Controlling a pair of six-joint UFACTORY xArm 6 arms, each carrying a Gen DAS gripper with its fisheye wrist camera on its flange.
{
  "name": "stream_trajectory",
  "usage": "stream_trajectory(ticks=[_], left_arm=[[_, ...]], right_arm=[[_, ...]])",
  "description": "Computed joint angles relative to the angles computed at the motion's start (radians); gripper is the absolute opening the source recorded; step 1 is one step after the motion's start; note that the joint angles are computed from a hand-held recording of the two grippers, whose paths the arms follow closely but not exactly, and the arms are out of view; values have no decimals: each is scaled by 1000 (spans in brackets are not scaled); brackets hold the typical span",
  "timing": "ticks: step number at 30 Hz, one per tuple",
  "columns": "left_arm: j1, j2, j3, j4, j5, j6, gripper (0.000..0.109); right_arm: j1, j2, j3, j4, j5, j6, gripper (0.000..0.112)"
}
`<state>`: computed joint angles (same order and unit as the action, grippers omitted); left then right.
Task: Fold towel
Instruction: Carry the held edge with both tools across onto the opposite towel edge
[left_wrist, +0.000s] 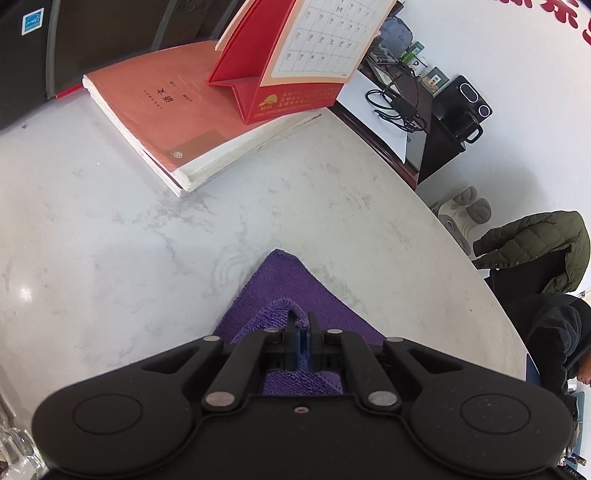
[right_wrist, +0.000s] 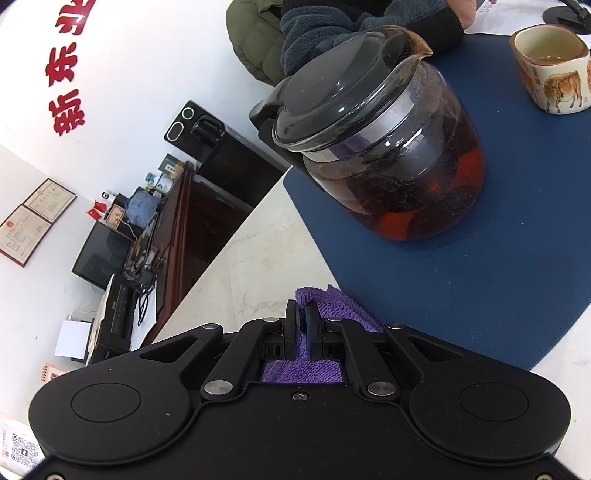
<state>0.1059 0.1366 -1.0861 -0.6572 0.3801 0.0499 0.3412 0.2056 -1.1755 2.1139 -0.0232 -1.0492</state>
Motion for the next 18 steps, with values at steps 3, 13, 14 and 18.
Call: stream_trajectory(ticks=[3,13,14,18], left_arm=[[4,24,-19,2,16,-14,3],[11,90,-85,39,48,-55,4],[12,94,-89,37,50,-58,4],[14,103,-98,57,50,-89,4]], right_arm=[[0,19,-7,-34,4,39,3],[1,87,-50,-100,-4,124,5],[4,94,-53,-114,-8,140,5],[7,108,-64,-126,-23,161,10]])
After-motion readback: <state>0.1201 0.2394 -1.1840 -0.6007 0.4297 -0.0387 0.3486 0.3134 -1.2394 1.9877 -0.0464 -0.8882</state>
